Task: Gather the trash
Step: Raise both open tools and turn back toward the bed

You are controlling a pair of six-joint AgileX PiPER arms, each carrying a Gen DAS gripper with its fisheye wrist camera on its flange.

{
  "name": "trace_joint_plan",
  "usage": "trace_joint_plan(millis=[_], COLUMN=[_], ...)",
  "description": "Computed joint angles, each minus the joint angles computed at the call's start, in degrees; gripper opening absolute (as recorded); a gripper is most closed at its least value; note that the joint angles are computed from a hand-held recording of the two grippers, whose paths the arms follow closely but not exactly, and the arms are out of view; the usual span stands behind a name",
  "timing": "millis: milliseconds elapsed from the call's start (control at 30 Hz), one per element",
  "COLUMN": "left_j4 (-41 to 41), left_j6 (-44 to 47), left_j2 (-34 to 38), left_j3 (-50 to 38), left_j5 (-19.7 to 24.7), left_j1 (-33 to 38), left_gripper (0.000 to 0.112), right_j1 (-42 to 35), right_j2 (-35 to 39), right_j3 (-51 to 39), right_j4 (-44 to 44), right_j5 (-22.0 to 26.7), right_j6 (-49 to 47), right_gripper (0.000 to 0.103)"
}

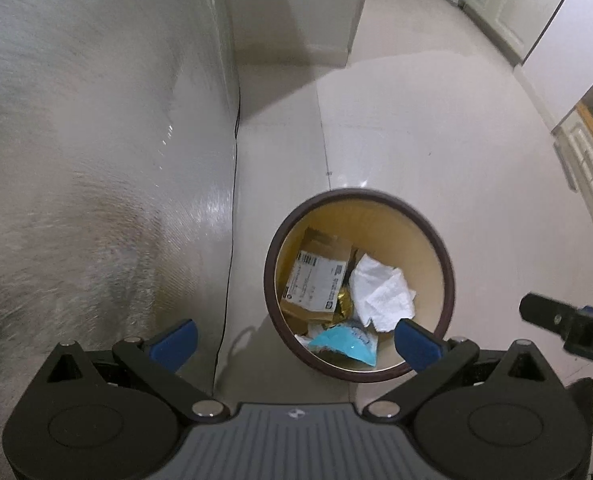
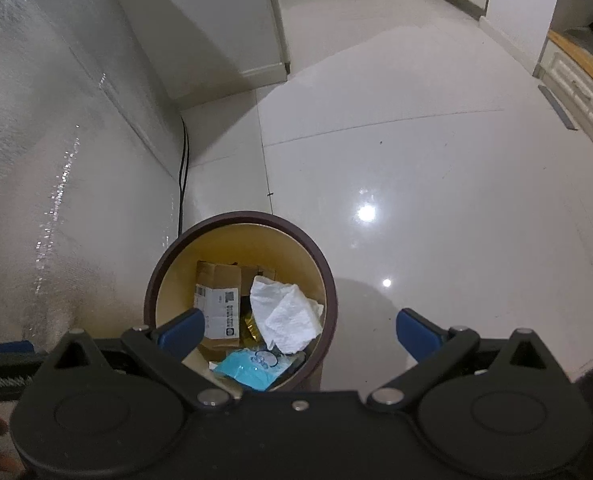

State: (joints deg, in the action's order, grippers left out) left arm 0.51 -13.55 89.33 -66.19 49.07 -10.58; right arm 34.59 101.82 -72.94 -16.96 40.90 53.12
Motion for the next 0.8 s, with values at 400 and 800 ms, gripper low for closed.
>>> trace_joint_plan(millis=[400,800], left_j4=[2.85,9.07], left_j6=[-3.00,-11.57], left_j2=[-16.64,-29.93], left_j3=[4.47,-4.33], left_j5=[6.68,20.50], left_j1=[-2.76,-14.84], left_gripper=[0.103,0.103], right_j1=[8.52,25.69], right_j2=[-14.21,-29.31], right_j3=[6.88,2.24], right_j4=[-7.32,-20.25], right_j5=[7.80,28.19], right_j6=[9.03,21.16], right_gripper=[0.103,0.103])
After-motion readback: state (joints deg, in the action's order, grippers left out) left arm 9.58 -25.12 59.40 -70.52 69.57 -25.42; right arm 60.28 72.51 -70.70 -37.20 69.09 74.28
